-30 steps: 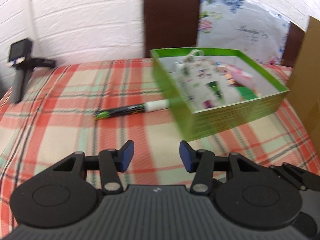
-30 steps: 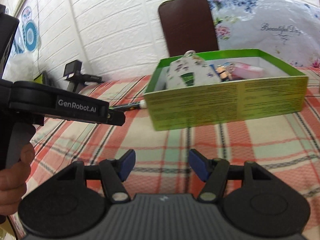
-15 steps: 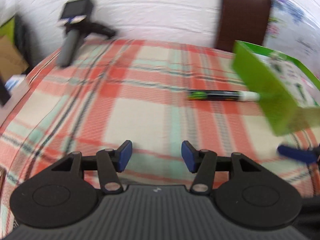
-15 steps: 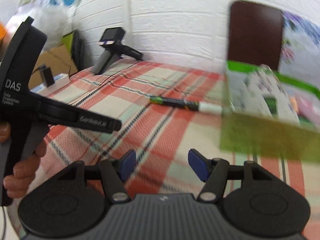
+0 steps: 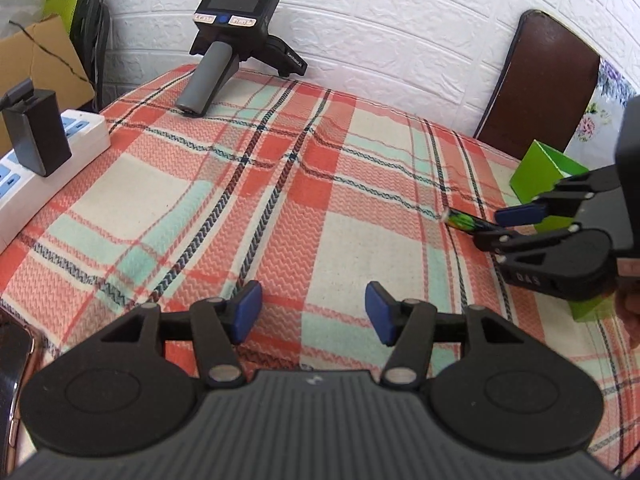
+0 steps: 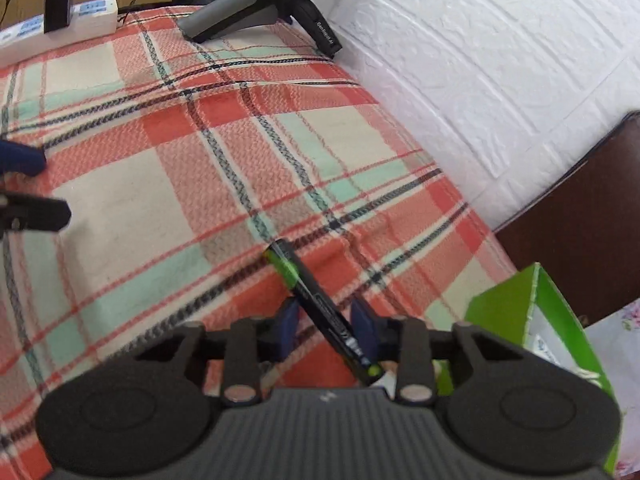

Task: Organize objects
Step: 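Grasp the black-and-white paint marker with the right gripper, then carry the marker into the green-rimmed box and release it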

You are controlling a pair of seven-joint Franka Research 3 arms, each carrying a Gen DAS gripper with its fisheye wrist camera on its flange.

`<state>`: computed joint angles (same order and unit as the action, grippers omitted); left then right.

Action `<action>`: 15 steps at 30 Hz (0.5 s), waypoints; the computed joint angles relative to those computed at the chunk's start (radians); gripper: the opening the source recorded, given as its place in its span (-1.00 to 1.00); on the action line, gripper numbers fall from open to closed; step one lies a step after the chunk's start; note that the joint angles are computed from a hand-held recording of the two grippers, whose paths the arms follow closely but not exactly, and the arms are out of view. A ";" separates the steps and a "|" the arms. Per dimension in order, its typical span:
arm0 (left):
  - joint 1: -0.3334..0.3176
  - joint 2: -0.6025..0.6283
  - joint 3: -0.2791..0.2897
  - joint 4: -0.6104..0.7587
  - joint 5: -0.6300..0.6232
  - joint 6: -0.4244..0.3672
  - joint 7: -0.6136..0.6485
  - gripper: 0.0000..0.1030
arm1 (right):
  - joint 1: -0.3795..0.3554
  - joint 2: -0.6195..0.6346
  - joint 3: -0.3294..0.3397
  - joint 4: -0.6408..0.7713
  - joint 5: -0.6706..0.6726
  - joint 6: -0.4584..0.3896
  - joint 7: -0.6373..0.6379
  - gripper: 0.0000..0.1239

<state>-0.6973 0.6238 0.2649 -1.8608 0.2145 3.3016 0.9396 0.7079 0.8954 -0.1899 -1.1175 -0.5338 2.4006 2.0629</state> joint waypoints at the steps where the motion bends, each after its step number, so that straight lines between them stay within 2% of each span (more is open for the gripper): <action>1: 0.029 -0.007 -0.029 -0.004 0.003 0.000 0.001 0.16 | -0.006 0.003 0.009 0.007 0.012 0.003 -0.003 -0.63; 3: 0.090 -0.021 -0.092 -0.012 0.007 -0.001 0.000 0.16 | -0.039 -0.005 0.049 -0.002 0.079 0.055 0.015 -0.70; 7: 0.232 -0.040 -0.239 -0.024 0.026 -0.011 -0.001 0.16 | -0.106 -0.054 0.158 -0.107 0.267 0.238 0.002 -0.70; 9: 0.276 -0.046 -0.286 -0.029 0.036 -0.020 -0.003 0.16 | -0.132 -0.071 0.206 -0.165 0.355 0.320 -0.012 -0.70; 10: 0.293 -0.048 -0.306 -0.029 0.043 -0.027 -0.002 0.16 | -0.122 -0.083 0.199 -0.201 0.377 0.369 0.001 -0.67; 11: 0.314 -0.052 -0.331 -0.032 0.051 -0.035 0.001 0.16 | -0.088 -0.097 0.158 -0.241 0.374 0.421 0.043 -0.64; 12: 0.340 -0.053 -0.363 -0.034 0.060 -0.040 0.006 0.16 | -0.044 -0.117 0.106 -0.288 0.365 0.465 0.085 -0.51; 13: 0.376 -0.053 -0.406 -0.035 0.069 -0.045 0.014 0.16 | 0.013 -0.139 0.039 -0.342 0.349 0.511 0.137 -0.36; 15: 0.439 -0.046 -0.487 -0.033 0.083 -0.059 0.032 0.16 | 0.144 -0.175 -0.110 -0.446 0.298 0.587 0.242 -0.29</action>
